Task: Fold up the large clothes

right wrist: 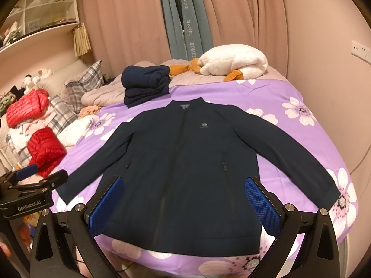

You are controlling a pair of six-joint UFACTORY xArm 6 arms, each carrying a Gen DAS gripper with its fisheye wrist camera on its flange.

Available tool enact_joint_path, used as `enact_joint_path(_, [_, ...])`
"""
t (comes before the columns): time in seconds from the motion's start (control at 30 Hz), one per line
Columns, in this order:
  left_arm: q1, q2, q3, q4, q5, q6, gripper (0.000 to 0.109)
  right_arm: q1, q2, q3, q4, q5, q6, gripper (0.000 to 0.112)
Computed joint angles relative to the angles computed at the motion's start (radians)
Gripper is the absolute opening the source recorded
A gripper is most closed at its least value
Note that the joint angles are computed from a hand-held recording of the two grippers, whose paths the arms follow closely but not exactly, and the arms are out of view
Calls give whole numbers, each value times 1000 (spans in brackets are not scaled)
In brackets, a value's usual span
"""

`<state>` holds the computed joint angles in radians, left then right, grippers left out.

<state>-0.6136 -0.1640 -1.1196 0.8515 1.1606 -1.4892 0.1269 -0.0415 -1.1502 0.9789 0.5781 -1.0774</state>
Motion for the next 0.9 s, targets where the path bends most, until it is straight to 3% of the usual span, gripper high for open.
enact_joint_path(0.9, [6, -8, 17, -1, -7, 2, 103, -6, 3, -3, 5, 9, -1, 103])
